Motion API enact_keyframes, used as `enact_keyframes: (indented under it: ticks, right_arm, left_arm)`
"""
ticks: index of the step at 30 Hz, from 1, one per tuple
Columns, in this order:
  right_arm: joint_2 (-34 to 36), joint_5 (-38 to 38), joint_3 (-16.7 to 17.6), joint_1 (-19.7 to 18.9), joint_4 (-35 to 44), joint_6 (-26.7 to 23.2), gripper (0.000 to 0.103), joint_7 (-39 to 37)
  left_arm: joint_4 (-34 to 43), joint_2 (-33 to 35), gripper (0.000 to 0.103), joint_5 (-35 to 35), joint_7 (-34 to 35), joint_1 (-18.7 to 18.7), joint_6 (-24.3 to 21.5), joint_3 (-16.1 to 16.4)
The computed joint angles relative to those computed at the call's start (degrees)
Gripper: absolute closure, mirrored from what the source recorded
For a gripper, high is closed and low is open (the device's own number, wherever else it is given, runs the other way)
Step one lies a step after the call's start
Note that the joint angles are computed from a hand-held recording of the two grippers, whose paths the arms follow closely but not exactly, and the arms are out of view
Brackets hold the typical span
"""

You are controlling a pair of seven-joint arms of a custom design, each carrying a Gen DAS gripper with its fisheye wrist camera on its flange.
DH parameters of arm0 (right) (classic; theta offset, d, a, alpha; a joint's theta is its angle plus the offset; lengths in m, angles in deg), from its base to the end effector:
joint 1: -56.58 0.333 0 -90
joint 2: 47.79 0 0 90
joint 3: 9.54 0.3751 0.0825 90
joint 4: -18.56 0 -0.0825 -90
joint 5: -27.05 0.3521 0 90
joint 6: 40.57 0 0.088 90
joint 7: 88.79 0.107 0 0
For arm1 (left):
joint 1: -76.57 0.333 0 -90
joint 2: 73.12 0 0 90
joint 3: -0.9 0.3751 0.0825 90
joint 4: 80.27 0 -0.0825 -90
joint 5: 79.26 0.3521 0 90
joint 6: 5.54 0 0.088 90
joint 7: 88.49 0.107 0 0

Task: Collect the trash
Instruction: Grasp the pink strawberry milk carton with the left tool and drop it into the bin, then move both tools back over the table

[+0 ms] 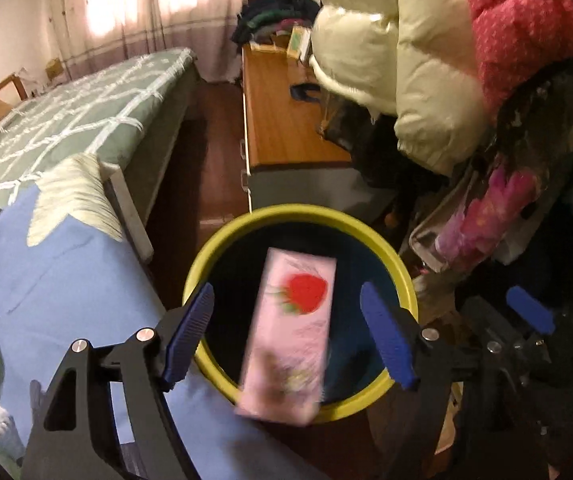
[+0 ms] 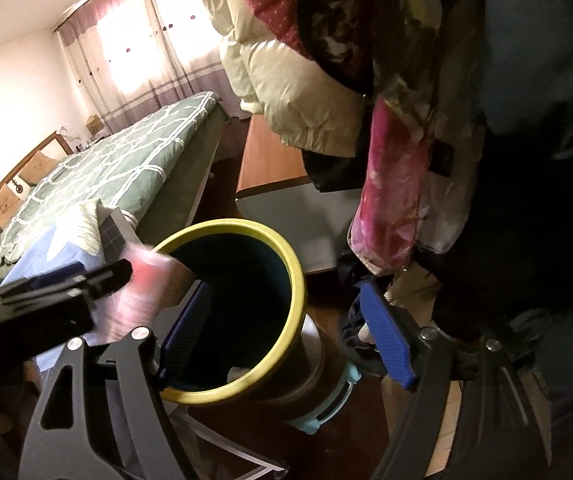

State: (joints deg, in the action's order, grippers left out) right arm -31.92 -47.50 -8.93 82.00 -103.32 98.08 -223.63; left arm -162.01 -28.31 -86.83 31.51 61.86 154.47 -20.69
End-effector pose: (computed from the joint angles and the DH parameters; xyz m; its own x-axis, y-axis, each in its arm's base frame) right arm 0.5160 0.2467 0.3628 -0.6894 -0.6932 -0.2105 -0.3830 0.5953 -0.7063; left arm 0.6875 -0.3808 0.3817 -0.7683 -0.6380 0.0521 -0.5192 0.5735 -0.6337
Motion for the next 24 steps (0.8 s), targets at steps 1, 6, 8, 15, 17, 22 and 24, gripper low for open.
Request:
enact_keyframes:
  ticks: [1,6,8,15,17,22,24]
  right_arm:
    - [0.1,0.0,0.0,0.0,0.2,0.1,0.029,-0.1]
    - [1.6,-0.2,0.2,0.5,2.2,1.4,0.029,-1.7]
    - [2.7,-0.3,0.1,0.7,3.6,2.6,0.029,-3.1]
    - [8.7,0.9,-0.5,3.7,12.5,7.4,0.029,-11.8]
    - [10.6,1.6,-1.0,5.1,15.8,8.7,0.029,-15.1]
    - [16.9,4.5,-1.2,8.3,27.1,12.2,0.029,-25.9]
    - [20.4,7.7,-0.3,8.9,33.2,13.3,0.029,-33.2]
  left_arm:
    - [-1.7,-1.0,0.027,-0.2,0.2,0.5,1.6,-0.2]
    - [-12.5,-7.4,0.021,-2.4,1.2,6.3,10.9,-3.3]
    - [-17.3,-10.1,0.017,-3.6,1.8,10.3,15.1,-5.8]
    - [-31.1,-17.5,0.012,-5.0,-0.5,28.7,27.6,-15.5]
    - [-34.4,-19.7,0.01,-5.1,-2.8,33.2,31.6,-16.0]
    - [-38.5,-24.2,0.009,-9.0,-6.6,27.8,38.9,-1.5]
    - [-39.5,-24.8,0.009,-10.5,-7.8,26.4,40.7,3.3]
